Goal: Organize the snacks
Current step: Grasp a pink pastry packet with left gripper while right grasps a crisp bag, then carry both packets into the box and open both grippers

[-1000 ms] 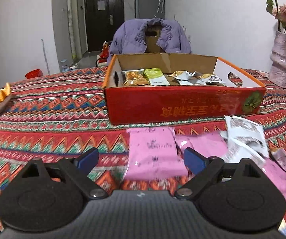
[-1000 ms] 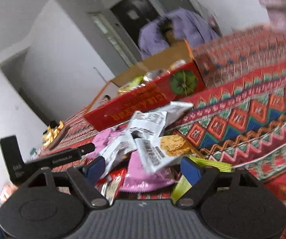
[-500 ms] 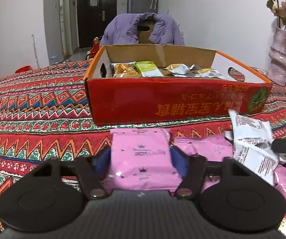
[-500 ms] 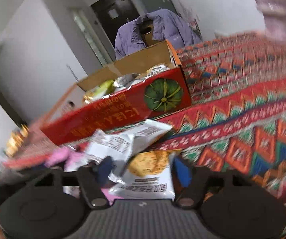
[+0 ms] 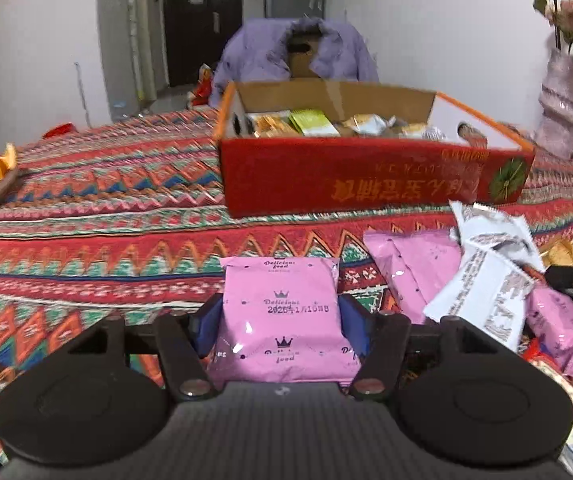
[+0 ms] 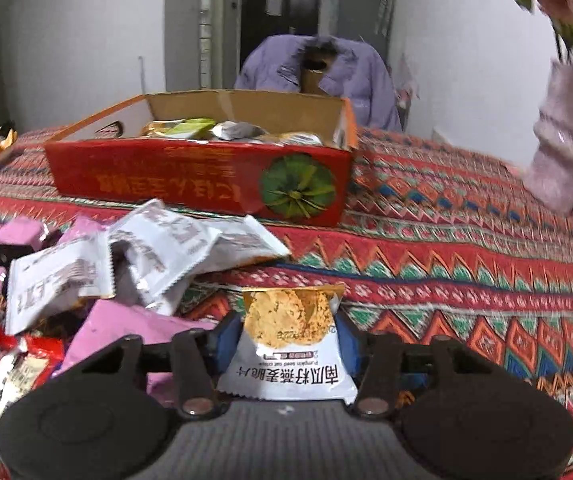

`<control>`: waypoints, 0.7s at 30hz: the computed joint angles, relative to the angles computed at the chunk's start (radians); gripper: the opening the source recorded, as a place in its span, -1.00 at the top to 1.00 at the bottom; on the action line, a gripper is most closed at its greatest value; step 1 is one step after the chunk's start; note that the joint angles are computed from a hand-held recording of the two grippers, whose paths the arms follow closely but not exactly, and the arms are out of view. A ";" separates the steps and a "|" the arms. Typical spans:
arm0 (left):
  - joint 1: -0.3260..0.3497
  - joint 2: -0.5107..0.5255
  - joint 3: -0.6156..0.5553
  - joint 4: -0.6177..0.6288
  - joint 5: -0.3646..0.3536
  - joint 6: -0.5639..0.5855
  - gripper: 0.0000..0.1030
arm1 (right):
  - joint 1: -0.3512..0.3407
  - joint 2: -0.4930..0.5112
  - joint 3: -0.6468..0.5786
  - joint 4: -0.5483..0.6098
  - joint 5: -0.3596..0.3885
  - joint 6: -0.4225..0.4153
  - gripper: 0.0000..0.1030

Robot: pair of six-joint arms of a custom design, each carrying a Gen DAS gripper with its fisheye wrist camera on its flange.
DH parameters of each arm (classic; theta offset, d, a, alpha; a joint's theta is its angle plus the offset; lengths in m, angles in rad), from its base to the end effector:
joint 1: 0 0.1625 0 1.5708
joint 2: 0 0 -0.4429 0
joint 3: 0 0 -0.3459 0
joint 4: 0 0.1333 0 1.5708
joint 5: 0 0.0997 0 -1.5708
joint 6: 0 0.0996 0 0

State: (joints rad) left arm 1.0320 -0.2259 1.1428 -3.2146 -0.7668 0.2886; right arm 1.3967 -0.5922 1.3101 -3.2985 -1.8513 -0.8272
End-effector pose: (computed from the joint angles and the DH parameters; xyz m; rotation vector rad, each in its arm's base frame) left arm -0.2153 -0.7597 0.0018 0.5735 2.2149 -0.9721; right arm -0.0279 -0.7689 0.2157 0.5576 -2.1959 0.9421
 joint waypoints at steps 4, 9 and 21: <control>-0.049 -0.067 0.153 -0.145 0.048 0.003 -0.21 | 0.011 -0.045 0.077 -0.096 0.038 -0.021 0.21; -0.124 -0.161 0.366 -0.298 0.083 -0.057 -0.21 | 0.020 -0.176 0.286 -0.185 0.185 -0.015 0.20; -0.235 -0.238 0.614 -0.384 0.038 -0.185 -0.21 | -0.017 -0.345 0.637 -0.311 0.320 -0.011 0.20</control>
State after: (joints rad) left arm 0.7969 -0.4643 1.7564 -3.5987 -0.7291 0.1031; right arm 1.3794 -0.9370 1.9470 -3.6095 -1.5308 -0.8377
